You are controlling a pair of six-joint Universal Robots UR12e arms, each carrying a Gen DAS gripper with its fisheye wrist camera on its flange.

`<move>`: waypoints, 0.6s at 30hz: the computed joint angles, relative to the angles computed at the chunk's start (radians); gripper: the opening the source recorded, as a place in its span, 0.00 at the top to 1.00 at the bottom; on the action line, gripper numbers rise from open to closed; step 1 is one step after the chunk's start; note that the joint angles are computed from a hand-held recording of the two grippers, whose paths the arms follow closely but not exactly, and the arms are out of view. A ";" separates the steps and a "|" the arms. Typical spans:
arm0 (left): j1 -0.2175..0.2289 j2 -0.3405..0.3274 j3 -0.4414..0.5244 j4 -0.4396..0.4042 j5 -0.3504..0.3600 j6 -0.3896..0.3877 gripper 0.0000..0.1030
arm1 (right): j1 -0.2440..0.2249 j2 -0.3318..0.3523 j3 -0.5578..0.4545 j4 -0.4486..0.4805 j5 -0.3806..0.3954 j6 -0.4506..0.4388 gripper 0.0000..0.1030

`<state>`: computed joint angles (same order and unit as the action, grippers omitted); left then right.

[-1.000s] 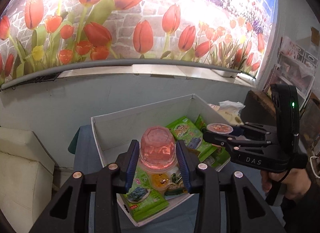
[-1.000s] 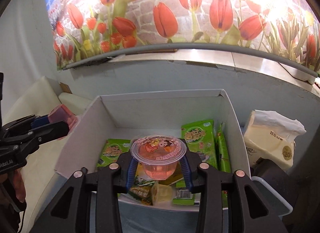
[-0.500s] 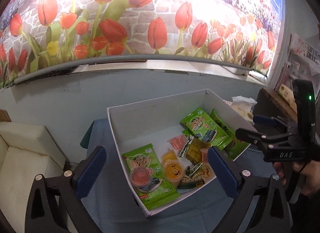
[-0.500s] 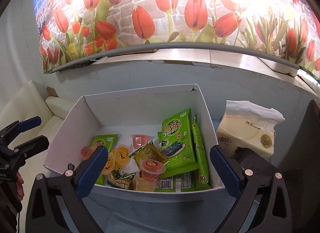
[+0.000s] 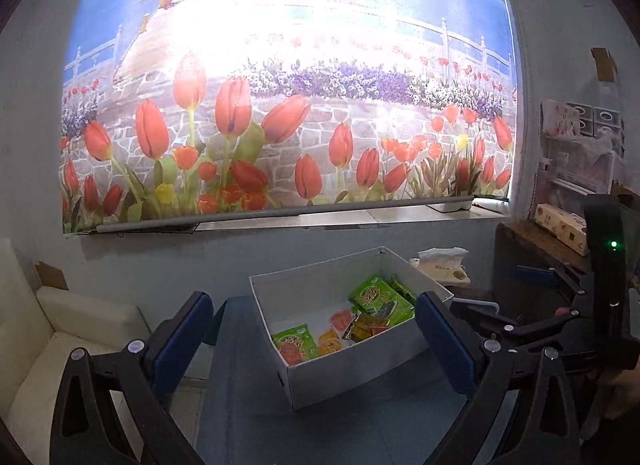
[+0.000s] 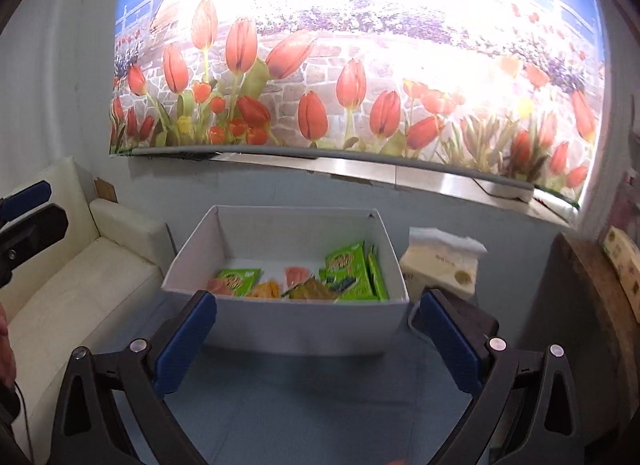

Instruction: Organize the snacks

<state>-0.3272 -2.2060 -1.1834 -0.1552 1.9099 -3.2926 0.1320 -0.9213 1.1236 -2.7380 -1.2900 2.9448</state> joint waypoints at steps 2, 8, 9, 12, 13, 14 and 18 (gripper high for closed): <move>-0.011 0.024 -0.036 0.003 0.027 -0.025 0.00 | -0.003 -0.038 0.069 -0.076 -0.002 0.005 0.00; -0.031 0.077 -0.120 -0.051 0.035 -0.107 0.00 | -0.012 -0.147 0.231 -0.121 0.011 0.049 0.00; -0.033 0.083 -0.129 -0.058 0.022 -0.113 0.00 | -0.013 -0.160 0.249 -0.123 0.008 0.055 0.00; -0.036 0.108 -0.163 -0.060 -0.056 -0.129 0.00 | -0.018 -0.198 0.304 -0.141 0.008 0.068 0.00; -0.038 0.117 -0.173 -0.061 -0.076 -0.140 0.00 | -0.019 -0.209 0.321 -0.157 0.005 0.070 0.00; -0.041 0.124 -0.182 -0.056 -0.077 -0.145 0.00 | -0.022 -0.224 0.343 -0.172 0.011 0.072 0.00; -0.066 0.148 -0.206 -0.056 -0.013 -0.150 0.00 | -0.037 -0.264 0.392 -0.180 0.052 0.088 0.00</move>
